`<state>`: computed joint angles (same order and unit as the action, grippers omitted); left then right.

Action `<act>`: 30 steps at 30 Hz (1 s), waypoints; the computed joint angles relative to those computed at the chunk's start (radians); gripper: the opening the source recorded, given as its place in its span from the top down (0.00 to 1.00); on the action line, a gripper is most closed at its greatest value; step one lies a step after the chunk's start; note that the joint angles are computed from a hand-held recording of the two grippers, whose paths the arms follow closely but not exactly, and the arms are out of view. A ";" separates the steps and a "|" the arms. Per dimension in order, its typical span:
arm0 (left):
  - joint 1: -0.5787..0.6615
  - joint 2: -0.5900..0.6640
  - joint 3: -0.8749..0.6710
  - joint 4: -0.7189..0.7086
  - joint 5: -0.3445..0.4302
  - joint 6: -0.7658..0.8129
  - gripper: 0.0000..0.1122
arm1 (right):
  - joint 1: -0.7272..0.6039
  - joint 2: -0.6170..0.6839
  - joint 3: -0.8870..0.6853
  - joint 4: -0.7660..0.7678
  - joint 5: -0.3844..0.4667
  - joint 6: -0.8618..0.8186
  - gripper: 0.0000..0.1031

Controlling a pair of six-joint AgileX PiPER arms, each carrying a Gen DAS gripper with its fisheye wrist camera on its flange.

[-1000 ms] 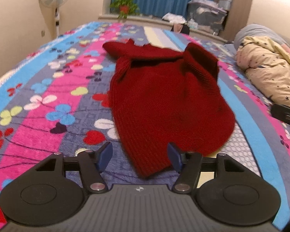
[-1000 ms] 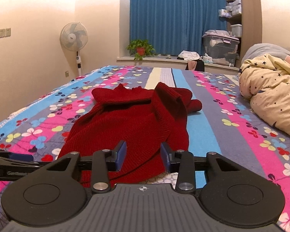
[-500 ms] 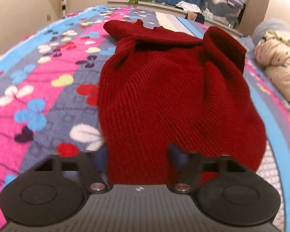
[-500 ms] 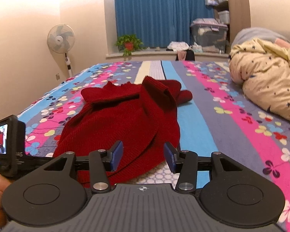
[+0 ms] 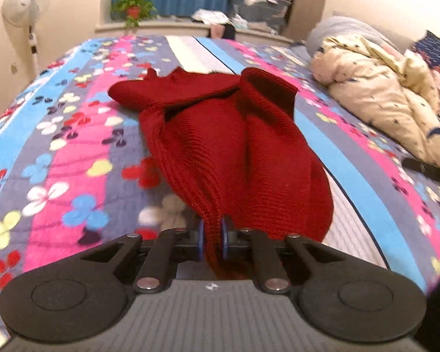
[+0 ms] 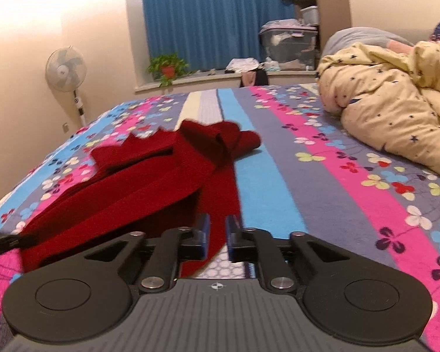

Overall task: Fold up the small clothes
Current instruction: 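Grasp the sweater hem with the left gripper while the right gripper grasps the hem beside it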

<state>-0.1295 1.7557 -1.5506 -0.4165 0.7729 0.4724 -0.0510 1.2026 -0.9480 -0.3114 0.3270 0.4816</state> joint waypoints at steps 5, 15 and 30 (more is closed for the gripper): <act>0.203 -0.065 0.060 -0.153 0.163 0.247 0.89 | -0.166 -0.023 -0.010 0.406 -0.003 -0.396 0.92; 0.214 0.056 -0.056 0.018 0.257 0.008 0.70 | -0.239 0.318 -0.277 0.905 0.071 -0.907 0.75; 0.178 0.202 -0.180 0.076 0.300 -0.129 0.52 | -0.092 0.781 -0.671 0.888 -0.061 -1.084 0.32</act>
<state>0.0488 1.9573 -1.7306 -0.3405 1.0732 0.3433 -0.1431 1.9840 -1.6192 0.5766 0.2659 -0.6026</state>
